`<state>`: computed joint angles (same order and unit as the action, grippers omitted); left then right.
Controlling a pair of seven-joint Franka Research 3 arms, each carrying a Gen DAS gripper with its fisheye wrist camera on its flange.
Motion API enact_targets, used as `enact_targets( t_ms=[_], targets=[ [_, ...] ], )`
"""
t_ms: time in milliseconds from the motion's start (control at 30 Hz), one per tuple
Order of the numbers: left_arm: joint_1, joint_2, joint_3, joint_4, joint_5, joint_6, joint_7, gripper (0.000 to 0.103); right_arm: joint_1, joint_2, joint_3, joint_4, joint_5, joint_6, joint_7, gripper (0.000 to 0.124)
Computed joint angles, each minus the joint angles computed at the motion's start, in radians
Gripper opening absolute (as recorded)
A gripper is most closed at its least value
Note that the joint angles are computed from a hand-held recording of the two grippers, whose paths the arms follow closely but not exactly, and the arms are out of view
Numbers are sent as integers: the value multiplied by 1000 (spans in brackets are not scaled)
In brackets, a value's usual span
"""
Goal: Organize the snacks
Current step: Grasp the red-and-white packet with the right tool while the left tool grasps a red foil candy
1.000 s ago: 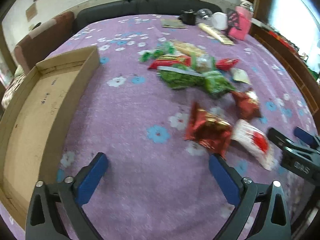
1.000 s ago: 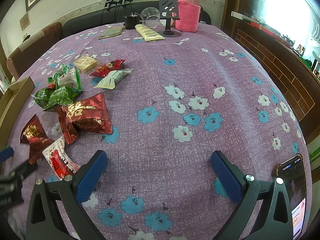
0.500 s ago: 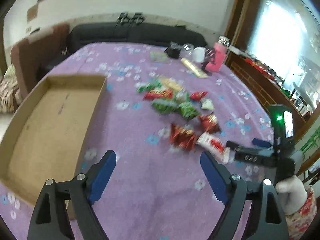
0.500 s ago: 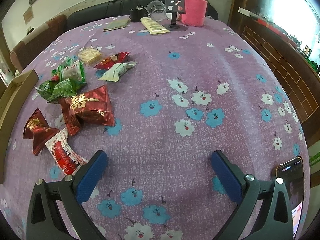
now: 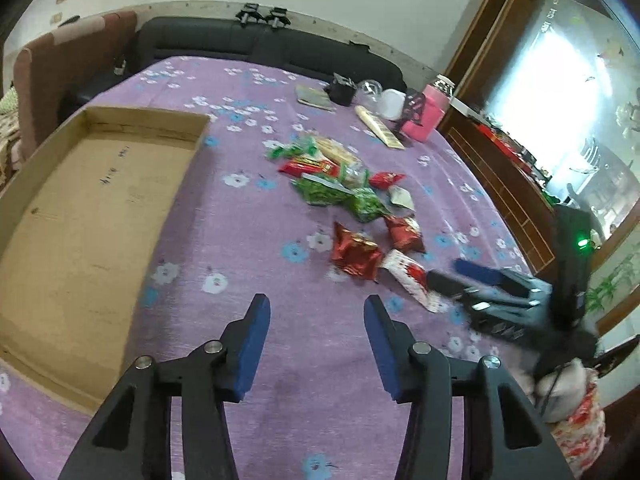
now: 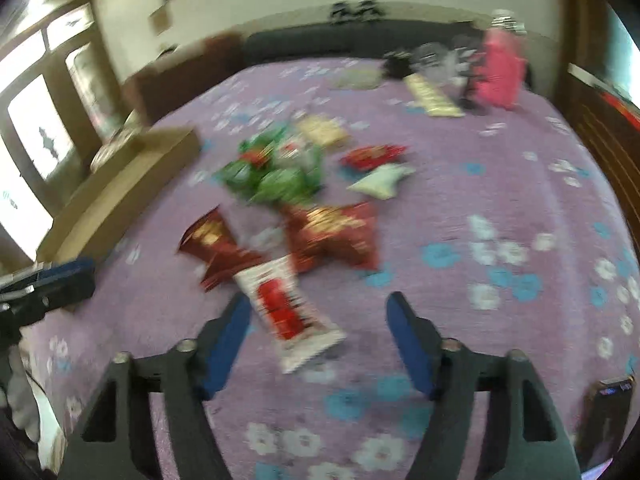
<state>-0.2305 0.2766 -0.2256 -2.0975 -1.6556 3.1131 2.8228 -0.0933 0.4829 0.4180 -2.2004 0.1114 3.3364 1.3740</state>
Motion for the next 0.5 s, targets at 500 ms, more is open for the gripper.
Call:
enact_targets(
  t_ms=[500],
  targets=[
    [-50,147,45,110,631,-12,-585,64,-27,69,48,40,15,23,-45,23]
  ],
)
